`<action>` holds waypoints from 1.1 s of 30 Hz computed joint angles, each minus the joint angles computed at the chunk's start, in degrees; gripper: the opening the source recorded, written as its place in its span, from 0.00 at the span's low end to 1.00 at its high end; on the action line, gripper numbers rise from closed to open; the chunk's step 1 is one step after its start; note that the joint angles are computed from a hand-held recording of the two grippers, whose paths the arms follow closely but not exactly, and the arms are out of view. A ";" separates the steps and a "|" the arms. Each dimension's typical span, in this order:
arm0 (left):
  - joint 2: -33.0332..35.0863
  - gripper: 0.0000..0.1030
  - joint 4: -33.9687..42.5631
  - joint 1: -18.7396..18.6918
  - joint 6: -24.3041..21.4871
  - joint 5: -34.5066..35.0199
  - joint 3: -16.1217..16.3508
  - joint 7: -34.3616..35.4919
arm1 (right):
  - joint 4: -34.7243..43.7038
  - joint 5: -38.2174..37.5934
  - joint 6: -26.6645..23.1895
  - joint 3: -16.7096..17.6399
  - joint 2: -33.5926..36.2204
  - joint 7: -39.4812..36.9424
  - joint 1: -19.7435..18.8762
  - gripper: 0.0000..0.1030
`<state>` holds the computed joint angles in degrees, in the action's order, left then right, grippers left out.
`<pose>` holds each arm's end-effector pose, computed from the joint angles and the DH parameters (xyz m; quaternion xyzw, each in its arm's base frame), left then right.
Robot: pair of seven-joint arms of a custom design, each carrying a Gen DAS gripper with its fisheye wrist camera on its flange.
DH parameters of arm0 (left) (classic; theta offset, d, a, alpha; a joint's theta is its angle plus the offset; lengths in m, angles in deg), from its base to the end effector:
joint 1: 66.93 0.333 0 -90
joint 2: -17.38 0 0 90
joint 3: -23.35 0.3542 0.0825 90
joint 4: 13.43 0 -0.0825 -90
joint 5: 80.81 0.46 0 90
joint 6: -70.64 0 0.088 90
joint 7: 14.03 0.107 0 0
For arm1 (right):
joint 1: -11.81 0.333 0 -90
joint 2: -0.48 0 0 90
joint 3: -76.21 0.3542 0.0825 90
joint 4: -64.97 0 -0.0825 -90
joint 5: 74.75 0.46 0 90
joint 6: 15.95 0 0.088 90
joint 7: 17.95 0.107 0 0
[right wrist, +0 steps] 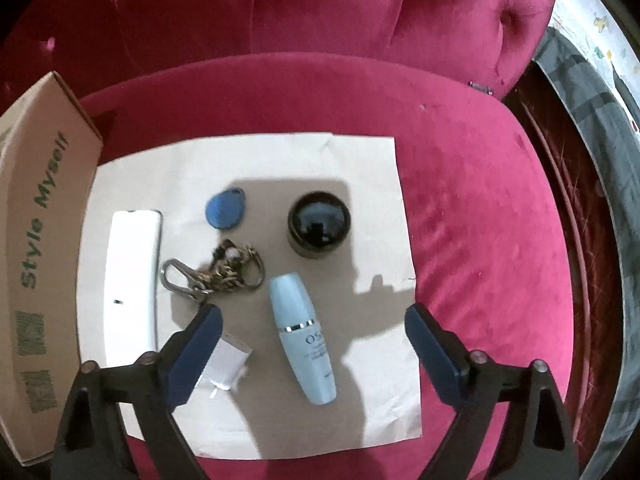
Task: Organize rigid objects
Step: 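Move the right gripper back over the light-blue bottle, then close the right gripper around the light-blue bottle and lift it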
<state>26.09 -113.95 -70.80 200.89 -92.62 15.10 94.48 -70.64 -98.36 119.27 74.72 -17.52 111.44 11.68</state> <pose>0.7012 -0.1502 0.5304 -0.5304 0.8220 -0.1956 0.0689 0.5313 -0.0207 0.4808 -0.5118 0.8304 -0.2104 0.0643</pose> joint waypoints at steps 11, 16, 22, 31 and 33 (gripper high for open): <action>0.04 0.17 -0.02 -0.11 0.03 0.12 -0.02 -0.25 | -0.79 5.54 0.10 -1.70 1.66 -3.01 0.30 0.52; 0.04 0.17 -0.10 -0.08 0.13 0.06 -0.01 -0.17 | -1.31 7.07 -0.23 -1.59 1.82 -4.28 0.30 0.26; -0.01 0.17 -0.31 -0.11 0.36 0.14 -0.02 -0.19 | -1.59 6.56 -0.18 -0.60 1.49 -2.21 0.45 0.26; -0.01 0.17 -0.26 -0.25 0.37 0.50 -0.04 -0.57 | -2.23 5.79 -0.43 -0.64 -0.19 -1.63 0.71 0.26; -0.05 0.17 -0.30 -0.22 0.40 0.49 -0.03 -0.50 | -2.18 5.52 -0.73 -0.37 -0.61 -1.18 0.73 0.26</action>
<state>26.04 -114.24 -71.02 201.29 -92.13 15.07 93.98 -72.82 -92.84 118.54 74.35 -18.13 110.26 12.42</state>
